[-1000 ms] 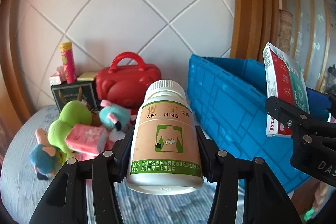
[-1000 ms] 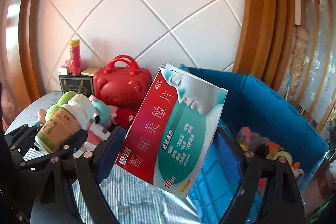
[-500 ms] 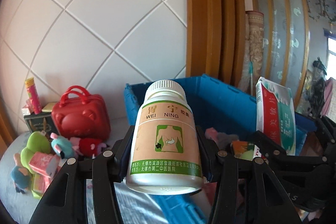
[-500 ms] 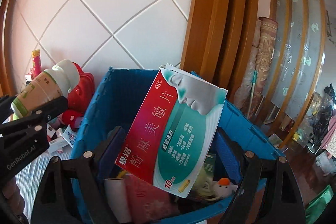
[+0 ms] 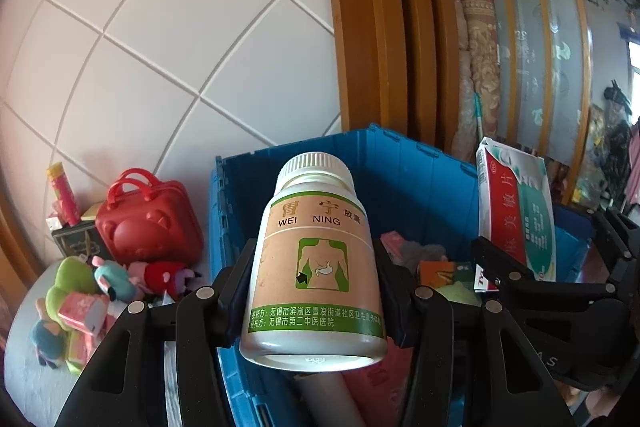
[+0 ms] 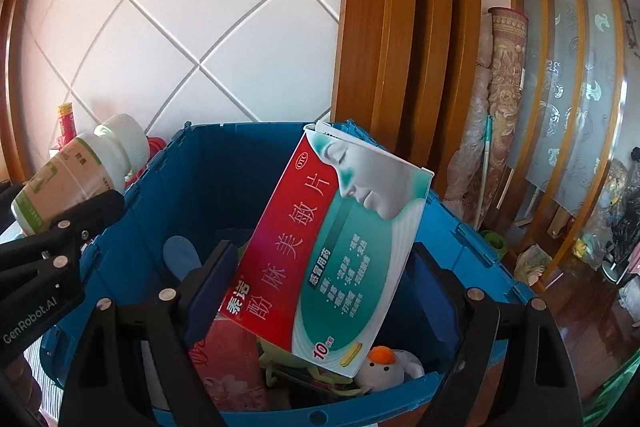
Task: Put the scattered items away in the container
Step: 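Open both tools to drop the bottle and medicine box into the crate, then return both tools from the crate to the pile on the table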
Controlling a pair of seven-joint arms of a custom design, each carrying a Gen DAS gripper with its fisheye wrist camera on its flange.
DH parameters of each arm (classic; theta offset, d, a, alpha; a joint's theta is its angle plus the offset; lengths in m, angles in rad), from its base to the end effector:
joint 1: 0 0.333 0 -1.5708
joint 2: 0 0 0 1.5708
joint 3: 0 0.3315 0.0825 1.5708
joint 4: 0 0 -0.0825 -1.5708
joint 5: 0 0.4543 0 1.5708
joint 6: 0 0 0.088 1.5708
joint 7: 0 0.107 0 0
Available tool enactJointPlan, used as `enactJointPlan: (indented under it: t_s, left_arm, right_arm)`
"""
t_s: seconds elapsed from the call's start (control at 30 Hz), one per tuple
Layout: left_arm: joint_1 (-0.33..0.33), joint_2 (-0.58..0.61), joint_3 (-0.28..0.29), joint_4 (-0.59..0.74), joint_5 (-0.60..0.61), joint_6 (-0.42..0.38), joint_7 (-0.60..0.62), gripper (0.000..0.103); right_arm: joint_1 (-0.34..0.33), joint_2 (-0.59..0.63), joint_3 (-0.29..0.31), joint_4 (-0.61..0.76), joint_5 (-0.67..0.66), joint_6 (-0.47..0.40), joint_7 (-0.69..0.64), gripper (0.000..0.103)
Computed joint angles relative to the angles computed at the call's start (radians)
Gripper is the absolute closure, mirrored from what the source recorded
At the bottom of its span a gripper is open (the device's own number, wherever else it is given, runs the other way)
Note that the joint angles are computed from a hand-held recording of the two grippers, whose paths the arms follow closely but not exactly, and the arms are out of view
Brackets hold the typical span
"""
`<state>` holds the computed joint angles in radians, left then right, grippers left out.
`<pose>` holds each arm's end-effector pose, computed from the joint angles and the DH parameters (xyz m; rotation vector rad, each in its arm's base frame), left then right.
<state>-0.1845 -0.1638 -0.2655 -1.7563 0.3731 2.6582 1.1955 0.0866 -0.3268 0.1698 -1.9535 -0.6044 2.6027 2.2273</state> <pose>0.5485 -0.2946 0.7651 -1.2877 1.7974 -1.0289 0.5438 0.1721 0.7360 -1.5685 1.5937 -1.0646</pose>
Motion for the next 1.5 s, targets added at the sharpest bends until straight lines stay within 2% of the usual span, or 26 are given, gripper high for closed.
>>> enactJointPlan:
  t_s: [0.1,0.13,0.2,0.3,0.7,0.9,1.03,1.27,1.33,1.5]
  left_arm:
    - [0.000,0.002,-0.001,0.000,0.005,-0.010,0.000,0.048]
    - [0.000,0.002,0.000,-0.002,0.006,-0.010,0.001,0.039]
    - [0.008,-0.004,-0.006,-0.010,0.037,-0.004,-0.028,0.030]
    - [0.012,-0.009,-0.007,-0.018,0.057,0.003,-0.040,0.030]
    - [0.024,-0.070,0.016,-0.097,-0.016,0.032,0.003,0.022]
    - [0.069,-0.134,0.024,-0.168,-0.030,0.036,-0.021,0.020]
    - [0.119,-0.189,0.037,-0.232,-0.029,0.011,-0.049,0.020]
    - [0.223,-0.256,0.101,-0.340,-0.031,-0.020,-0.042,0.020]
    - [0.239,-0.259,0.141,-0.359,-0.058,-0.016,0.003,0.020]
    - [0.293,-0.228,0.241,-0.377,-0.133,-0.006,0.172,0.020]
  right_arm:
    - [0.009,0.002,-0.016,-0.006,0.027,0.017,-0.024,0.017]
    - [0.011,0.002,-0.020,-0.007,0.039,0.020,-0.032,0.017]
    - [0.011,0.003,-0.021,-0.008,0.051,0.024,-0.038,0.016]
    - [0.004,0.004,-0.018,-0.005,0.054,0.025,-0.034,0.016]
    - [-0.011,-0.017,-0.018,-0.028,0.078,0.036,-0.006,0.015]
    - [0.001,-0.006,-0.012,-0.021,0.100,0.053,-0.008,0.011]
    - [0.029,0.018,-0.011,-0.001,0.135,0.073,-0.032,0.011]
    - [0.097,0.110,0.030,0.099,0.136,0.119,-0.038,0.010]
    - [0.112,0.152,0.055,0.150,0.079,0.117,0.008,0.004]
    - [0.199,0.311,0.098,0.327,-0.086,0.086,0.150,0.004]
